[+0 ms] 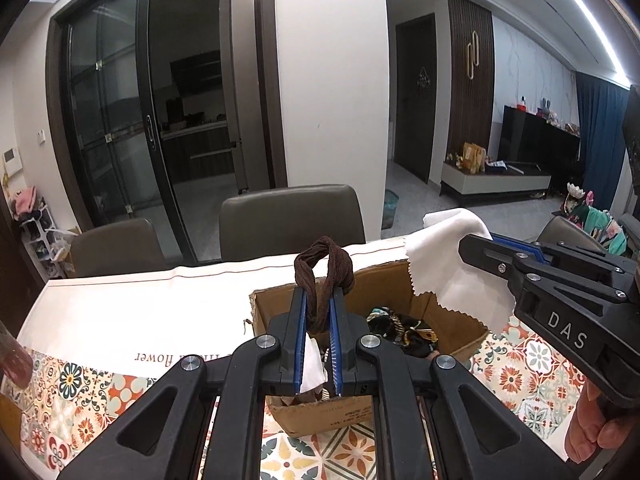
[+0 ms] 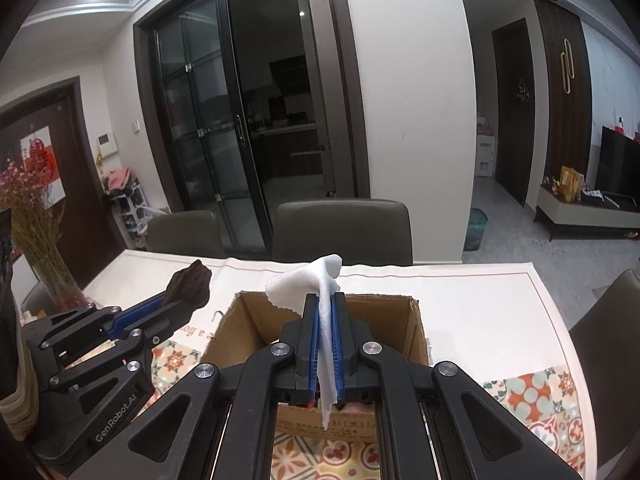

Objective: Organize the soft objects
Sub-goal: 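Lift and carry the hair tie and white cloth over the box with both tools, then open both tools to drop the hair tie and cloth into the box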

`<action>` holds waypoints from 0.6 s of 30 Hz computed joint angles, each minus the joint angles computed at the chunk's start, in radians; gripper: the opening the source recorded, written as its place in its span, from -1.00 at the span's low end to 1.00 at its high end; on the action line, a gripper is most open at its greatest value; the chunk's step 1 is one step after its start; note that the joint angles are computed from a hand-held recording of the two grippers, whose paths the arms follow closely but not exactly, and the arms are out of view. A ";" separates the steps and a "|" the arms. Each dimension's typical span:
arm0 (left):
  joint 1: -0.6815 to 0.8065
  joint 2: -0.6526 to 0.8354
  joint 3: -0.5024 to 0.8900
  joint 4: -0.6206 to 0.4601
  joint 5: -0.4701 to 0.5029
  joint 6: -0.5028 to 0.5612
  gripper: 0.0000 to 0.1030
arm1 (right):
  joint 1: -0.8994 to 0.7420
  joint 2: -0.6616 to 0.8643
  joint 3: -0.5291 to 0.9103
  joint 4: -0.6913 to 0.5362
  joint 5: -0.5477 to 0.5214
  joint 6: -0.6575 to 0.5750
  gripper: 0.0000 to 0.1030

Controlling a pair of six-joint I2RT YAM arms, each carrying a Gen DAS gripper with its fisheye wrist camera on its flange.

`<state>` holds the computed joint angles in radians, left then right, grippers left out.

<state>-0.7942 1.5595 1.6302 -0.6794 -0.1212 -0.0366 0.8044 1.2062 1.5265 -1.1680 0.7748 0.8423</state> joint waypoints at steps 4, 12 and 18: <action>0.011 0.054 0.040 -0.022 0.013 0.014 -0.76 | -0.063 0.006 -0.031 0.040 -0.058 -0.045 -0.86; 0.008 0.150 0.093 -0.053 0.013 0.059 -0.76 | -0.178 0.044 -0.077 0.119 -0.188 -0.129 -0.86; 0.025 0.220 0.129 -0.083 0.061 0.066 -0.75 | -0.250 0.070 -0.132 0.160 -0.277 -0.144 -0.86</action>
